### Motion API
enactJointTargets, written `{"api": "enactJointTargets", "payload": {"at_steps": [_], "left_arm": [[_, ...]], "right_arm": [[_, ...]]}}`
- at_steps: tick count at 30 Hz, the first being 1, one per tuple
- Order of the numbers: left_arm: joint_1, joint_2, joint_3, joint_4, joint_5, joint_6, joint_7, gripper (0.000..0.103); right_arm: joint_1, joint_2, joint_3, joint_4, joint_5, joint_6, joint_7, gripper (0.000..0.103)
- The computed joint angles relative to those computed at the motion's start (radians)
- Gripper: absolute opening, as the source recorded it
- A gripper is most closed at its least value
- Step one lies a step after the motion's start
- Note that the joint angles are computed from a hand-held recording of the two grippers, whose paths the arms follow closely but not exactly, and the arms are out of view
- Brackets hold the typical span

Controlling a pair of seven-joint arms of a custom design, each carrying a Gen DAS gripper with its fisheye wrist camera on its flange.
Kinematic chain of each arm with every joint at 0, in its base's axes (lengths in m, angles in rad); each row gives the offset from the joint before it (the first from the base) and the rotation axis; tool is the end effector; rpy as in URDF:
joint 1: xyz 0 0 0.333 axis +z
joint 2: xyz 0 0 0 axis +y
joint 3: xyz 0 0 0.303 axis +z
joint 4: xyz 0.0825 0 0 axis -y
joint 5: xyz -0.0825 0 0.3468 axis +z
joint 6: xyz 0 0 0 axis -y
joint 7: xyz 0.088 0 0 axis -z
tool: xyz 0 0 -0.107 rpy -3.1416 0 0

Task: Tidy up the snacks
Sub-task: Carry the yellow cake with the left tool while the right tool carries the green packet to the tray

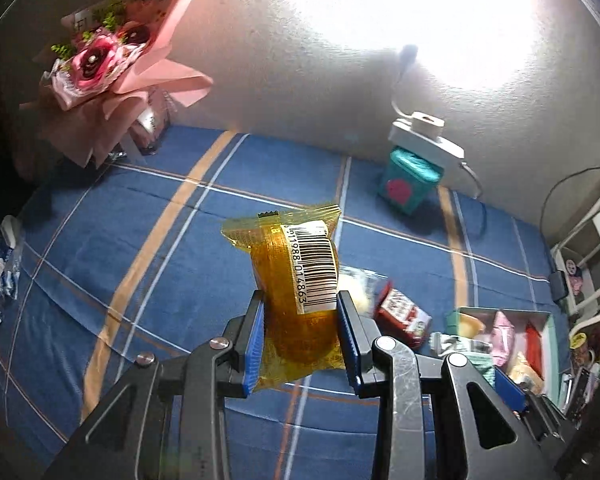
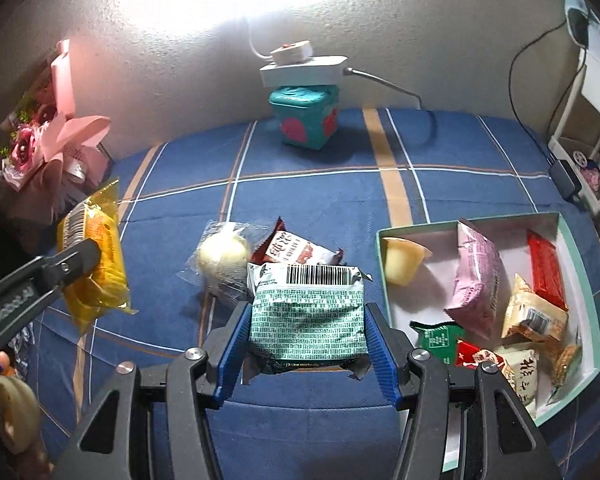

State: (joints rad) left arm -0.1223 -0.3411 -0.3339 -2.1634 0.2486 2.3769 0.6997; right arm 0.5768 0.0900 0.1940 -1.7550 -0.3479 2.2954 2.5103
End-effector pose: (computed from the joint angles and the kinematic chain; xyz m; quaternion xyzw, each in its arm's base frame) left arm 0.4136 -0.2217 0.5860 -0.7579 0.5771 -0.2365 0.1913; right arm 0.4324 0.4036 0.5569 -0.6815 0.6826 -0.1280 0.2309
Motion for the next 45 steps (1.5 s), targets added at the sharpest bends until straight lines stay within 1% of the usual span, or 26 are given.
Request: {"api": "enactJointTargets", "payload": {"at_steps": [4,8,11,13,17,21,25,31,34,38,41,45], "left_arm": [[-0.018,0.028,-0.018,0.035,0.011,0.001,0.004,0.036],[-0.052,0.067,-0.024,0.076,0.002,0.010,0.026,0.035],[-0.079,0.104,-0.033,0.117,0.013,-0.001,0.037,0.035],[-0.102,0.130,-0.036,0.145,0.017,-0.006,0.047,0.035],[-0.146,0.168,-0.030,0.184,0.000,0.011,0.082,0.035],[-0.189,0.222,-0.040,0.246,0.031,-0.010,0.099,0.035],[-0.241,0.269,-0.039,0.285,0.031,-0.001,0.132,0.035],[-0.327,0.361,-0.040,0.359,0.084,-0.001,0.169,0.036],[-0.365,0.399,-0.030,0.382,0.092,0.009,0.179,0.036],[-0.407,0.454,-0.010,0.412,0.112,0.012,0.181,0.036],[-0.427,0.477,0.008,0.422,0.122,0.015,0.171,0.036],[-0.438,0.491,0.027,0.416,0.130,0.043,0.151,0.036]], "right_arm": [[-0.013,-0.030,-0.008,-0.035,0.008,0.003,0.020,0.059],[-0.039,-0.087,-0.016,-0.096,-0.002,-0.003,0.065,0.059],[-0.064,-0.136,-0.022,-0.152,-0.004,0.000,0.096,0.059],[-0.083,-0.169,-0.025,-0.190,0.003,0.008,0.112,0.059],[-0.125,-0.241,-0.034,-0.268,0.015,0.020,0.144,0.059],[-0.164,-0.303,-0.037,-0.328,0.012,0.020,0.175,0.059],[-0.204,-0.375,-0.046,-0.399,0.012,0.030,0.202,0.059],[-0.261,-0.459,-0.057,-0.480,0.006,0.024,0.231,0.059],[-0.280,-0.480,-0.061,-0.507,0.007,0.037,0.232,0.059],[-0.293,-0.480,-0.073,-0.532,0.017,0.079,0.212,0.059],[-0.298,-0.475,-0.079,-0.548,0.031,0.111,0.200,0.059],[-0.303,-0.451,-0.082,-0.549,0.043,0.126,0.176,0.059]]}}
